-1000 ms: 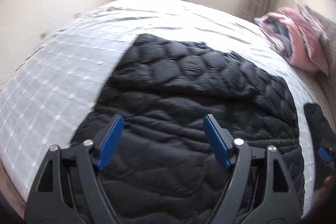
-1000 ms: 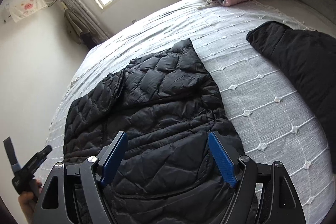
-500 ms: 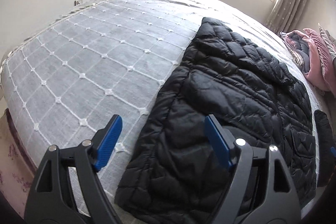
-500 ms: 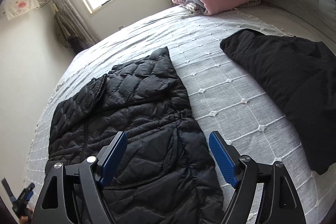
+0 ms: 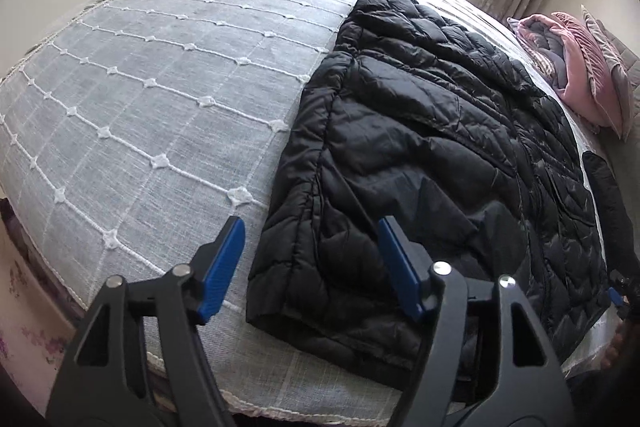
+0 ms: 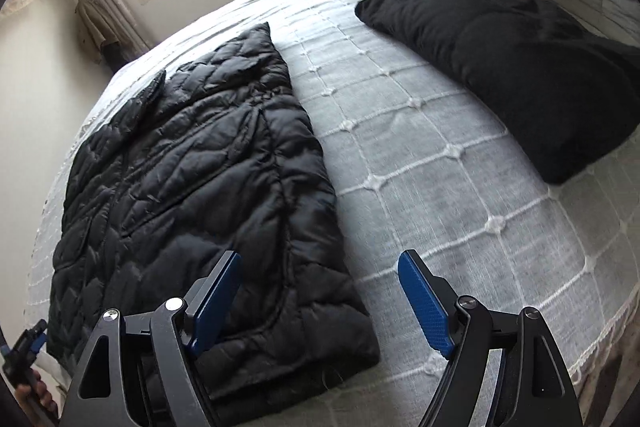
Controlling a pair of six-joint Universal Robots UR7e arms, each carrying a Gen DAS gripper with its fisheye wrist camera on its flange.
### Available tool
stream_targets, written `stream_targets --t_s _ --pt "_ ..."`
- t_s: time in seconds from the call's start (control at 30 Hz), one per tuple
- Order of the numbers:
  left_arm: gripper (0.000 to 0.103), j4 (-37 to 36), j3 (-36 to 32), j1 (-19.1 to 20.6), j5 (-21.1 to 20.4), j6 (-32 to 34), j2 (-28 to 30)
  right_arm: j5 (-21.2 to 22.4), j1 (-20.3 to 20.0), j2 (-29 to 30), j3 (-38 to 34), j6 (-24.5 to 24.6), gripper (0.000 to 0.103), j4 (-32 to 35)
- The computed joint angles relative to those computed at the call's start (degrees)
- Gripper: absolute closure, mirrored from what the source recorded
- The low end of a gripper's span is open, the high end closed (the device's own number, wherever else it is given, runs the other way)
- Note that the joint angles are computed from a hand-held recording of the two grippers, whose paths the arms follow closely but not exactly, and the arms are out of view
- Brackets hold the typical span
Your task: Fold large clothes
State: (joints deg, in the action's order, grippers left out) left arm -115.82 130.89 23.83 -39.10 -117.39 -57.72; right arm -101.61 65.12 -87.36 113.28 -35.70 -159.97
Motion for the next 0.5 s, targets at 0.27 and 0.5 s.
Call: stream_targets --t_s 0.27,0.5 --pt "0.044 -12.7 3.7 0.6 -2.3 4.2 0.3 3.0 -2.7 -0.6 -1.8 3.0 0.026 11.8" --pt "0.044 -10.5 2.5 1.1 -3.1 3.4 1.0 6.3 -3.5 -1.5 -1.6 2.3 0.094 16.1"
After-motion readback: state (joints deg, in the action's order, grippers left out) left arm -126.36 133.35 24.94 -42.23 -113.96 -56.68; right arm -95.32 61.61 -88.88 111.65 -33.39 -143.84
